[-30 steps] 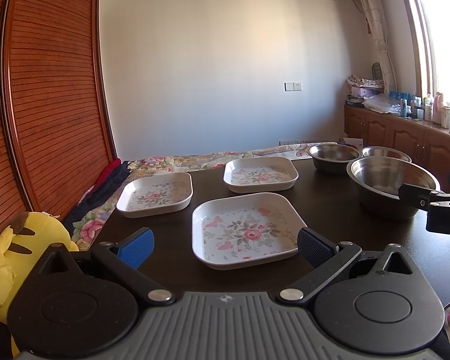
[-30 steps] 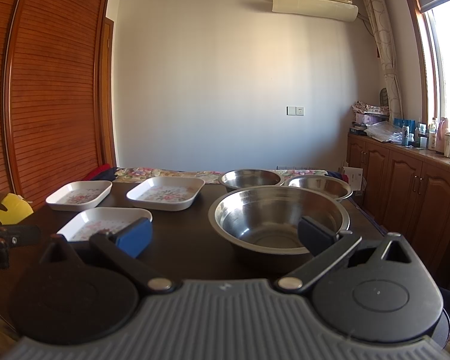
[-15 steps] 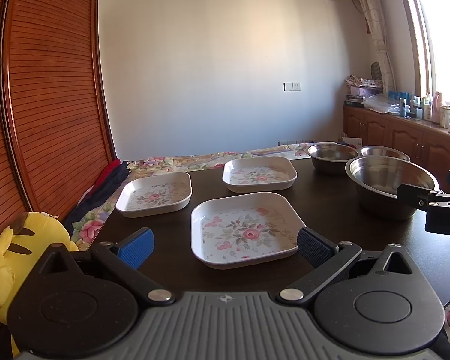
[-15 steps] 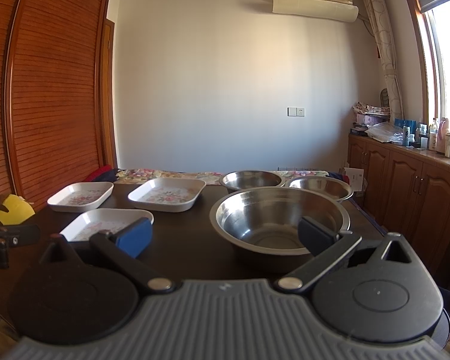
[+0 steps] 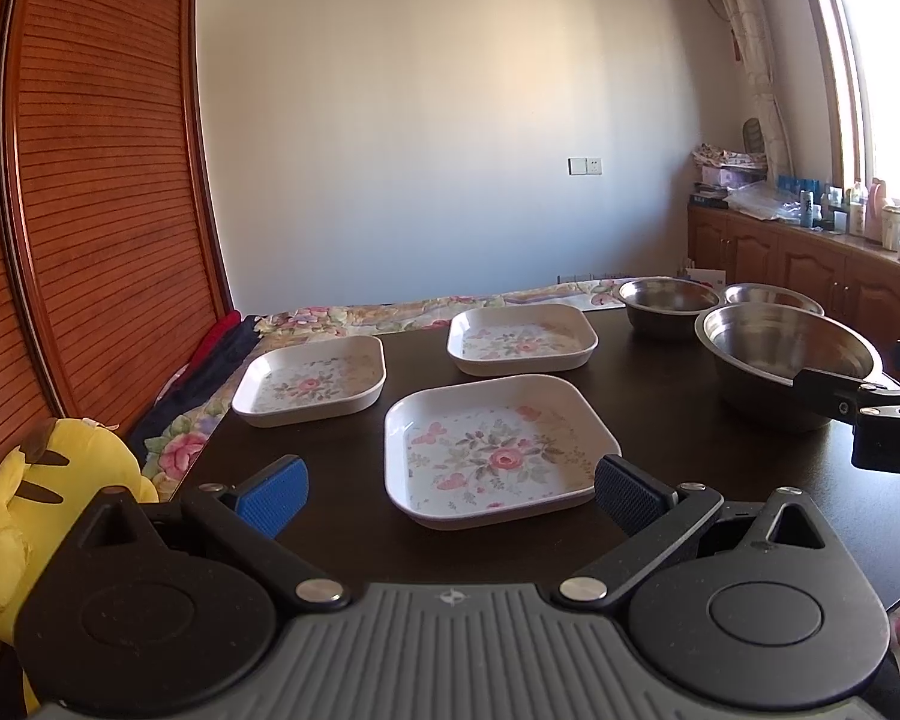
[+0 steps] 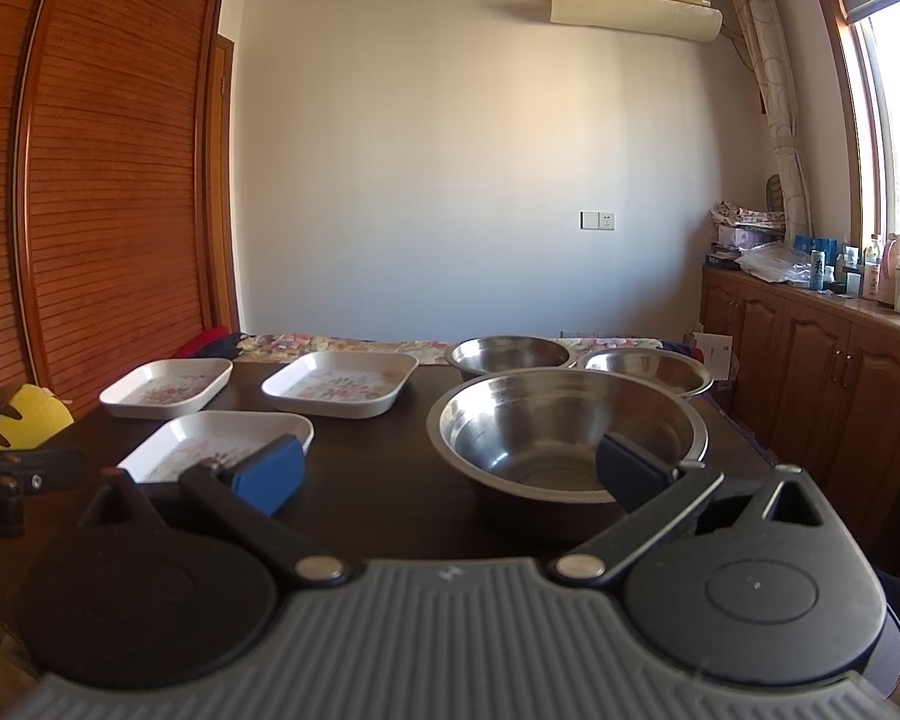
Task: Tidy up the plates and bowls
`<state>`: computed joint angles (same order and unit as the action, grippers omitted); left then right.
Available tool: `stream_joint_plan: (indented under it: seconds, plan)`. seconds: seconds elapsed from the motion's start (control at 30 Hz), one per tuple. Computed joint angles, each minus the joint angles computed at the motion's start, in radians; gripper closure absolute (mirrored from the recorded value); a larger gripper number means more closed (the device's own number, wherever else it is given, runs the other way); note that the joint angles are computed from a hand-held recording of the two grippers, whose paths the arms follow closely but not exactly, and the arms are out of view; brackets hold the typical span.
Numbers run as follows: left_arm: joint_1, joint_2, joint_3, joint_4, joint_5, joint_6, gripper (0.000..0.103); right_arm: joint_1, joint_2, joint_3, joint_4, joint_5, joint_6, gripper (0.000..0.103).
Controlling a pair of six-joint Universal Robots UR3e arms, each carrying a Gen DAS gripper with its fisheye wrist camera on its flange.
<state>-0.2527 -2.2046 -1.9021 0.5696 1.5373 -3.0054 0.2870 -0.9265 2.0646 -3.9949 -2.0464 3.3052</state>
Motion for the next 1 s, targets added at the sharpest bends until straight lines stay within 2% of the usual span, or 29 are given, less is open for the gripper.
stream_joint_plan:
  seconds: [0.27,0.57,0.67,0.73,0.9,1.0]
  plan:
    - [0.023,-0.013,0.002,-0.045,-0.027,0.012,0.0,0.001,0.017,-0.014,0.011,0.025,0.005,0.0]
    - [0.096,0.047,-0.006,-0.163,-0.14,0.027,0.0,0.001,0.03,-0.053,0.062,0.084,-0.002,0.0]
    - [0.102,0.063,0.005,-0.188,-0.125,0.051,0.0,0.008,0.043,-0.08,0.085,0.093,-0.01,0.0]
    - [0.106,0.064,0.003,-0.161,-0.109,0.068,0.0,0.013,0.05,-0.101,0.105,0.101,-0.02,0.0]
    - [0.159,0.085,0.02,-0.198,-0.164,0.084,0.0,0.023,0.067,-0.171,0.161,0.119,-0.055,0.0]
    - [0.172,0.076,0.062,-0.227,-0.152,0.099,0.0,0.011,0.06,-0.201,0.205,0.171,-0.061,0.0]
